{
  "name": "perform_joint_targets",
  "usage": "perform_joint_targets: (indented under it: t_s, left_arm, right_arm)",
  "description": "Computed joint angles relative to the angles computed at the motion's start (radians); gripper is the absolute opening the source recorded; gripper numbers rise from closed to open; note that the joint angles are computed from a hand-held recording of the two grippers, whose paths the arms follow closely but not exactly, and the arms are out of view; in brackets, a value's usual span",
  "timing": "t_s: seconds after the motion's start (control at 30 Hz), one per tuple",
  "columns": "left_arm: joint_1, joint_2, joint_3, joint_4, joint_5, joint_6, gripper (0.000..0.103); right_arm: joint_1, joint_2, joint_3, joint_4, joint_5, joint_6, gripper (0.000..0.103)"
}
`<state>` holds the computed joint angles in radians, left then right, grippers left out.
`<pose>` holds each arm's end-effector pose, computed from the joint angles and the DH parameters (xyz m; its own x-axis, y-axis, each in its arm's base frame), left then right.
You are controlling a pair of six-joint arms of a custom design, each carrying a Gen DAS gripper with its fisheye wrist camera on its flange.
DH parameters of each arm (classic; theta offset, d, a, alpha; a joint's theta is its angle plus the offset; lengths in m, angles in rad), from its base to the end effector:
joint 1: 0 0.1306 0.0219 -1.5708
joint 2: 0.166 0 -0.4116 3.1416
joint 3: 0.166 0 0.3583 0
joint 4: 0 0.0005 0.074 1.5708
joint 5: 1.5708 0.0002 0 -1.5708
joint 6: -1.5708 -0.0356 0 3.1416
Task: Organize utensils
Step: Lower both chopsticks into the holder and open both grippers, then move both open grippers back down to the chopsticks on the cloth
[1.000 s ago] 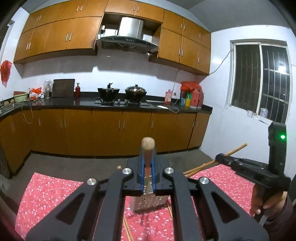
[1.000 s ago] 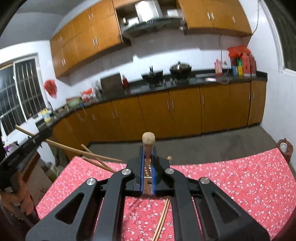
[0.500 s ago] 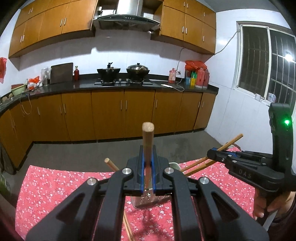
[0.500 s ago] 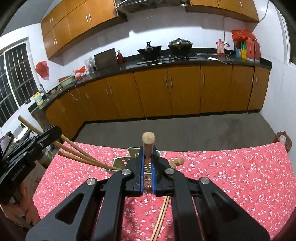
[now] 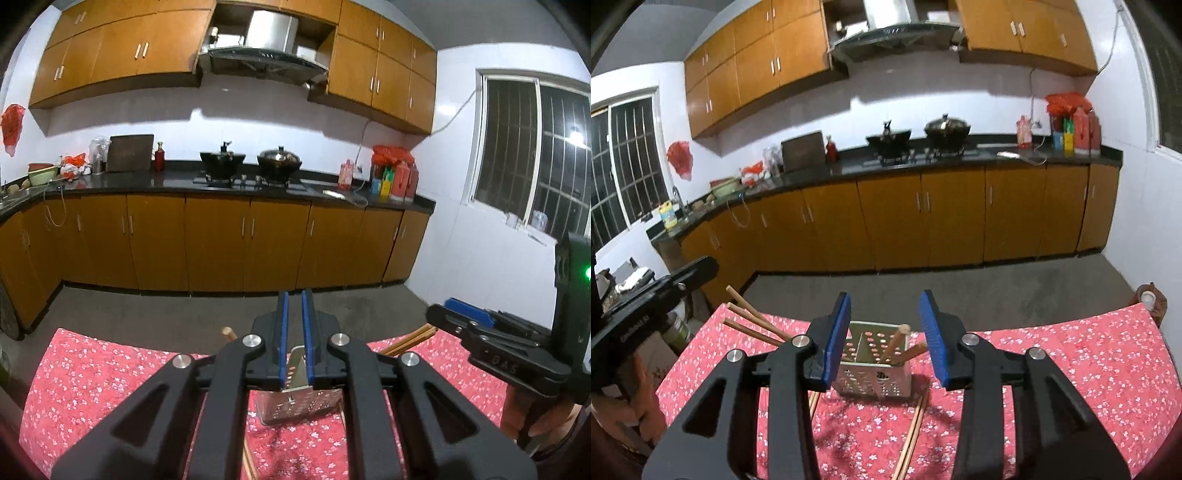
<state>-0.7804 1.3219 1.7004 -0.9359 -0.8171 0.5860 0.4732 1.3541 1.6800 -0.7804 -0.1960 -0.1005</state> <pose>0.3051 -0.2662 0.6210 -0.3363 -0.1996 -0.9204 -0.1731 0.9737 -0.1480 0.3872 0.2055 0.6084 -0.4493 -0.1195 -0.8854 -0.5605 0.8094 0.1752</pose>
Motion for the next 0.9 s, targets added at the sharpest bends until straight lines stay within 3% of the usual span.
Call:
perform_joint_targets:
  t_s: [0.1,0.2,0.33,0.4,0.47,0.67,0.9]
  left_arm:
    - [-0.038,-0.042,-0.029,0.008,-0.054,0.006,0.009]
    - [-0.072,-0.069,-0.057,-0.034,-0.115,0.038,0.010]
    - [-0.097,-0.107,-0.140,-0.176,-0.166,0.204,0.010]
    - [-0.091,-0.118,-0.195,-0.258,-0.144,0.302,0.011]
    - [-0.077,-0.131,-0.247,-0.285,-0.093,0.365,0.011]
    - [-0.044,-0.164,-0.442,-0.196,0.085,0.467,0.011]
    - [-0.049,-0.151,-0.542,-0.105,0.193,0.525,0.011]
  right_arm:
    - [-0.023,-0.040,-0.058,0.033,0.013,-0.015,0.040]
    - [-0.048,-0.076,-0.136,0.042,0.044,-0.022,0.040]
    - [-0.078,-0.077,-0.222,0.005,0.047,-0.025,0.037]
    - [-0.088,-0.055,-0.265,-0.032,0.040,-0.038,0.029]
    - [-0.087,-0.028,-0.312,-0.060,0.021,-0.047,0.021]
    - [-0.034,-0.007,-0.442,-0.038,-0.021,-0.059,0.014]
    - [-0.003,-0.007,-0.488,-0.007,-0.046,-0.054,0.014]
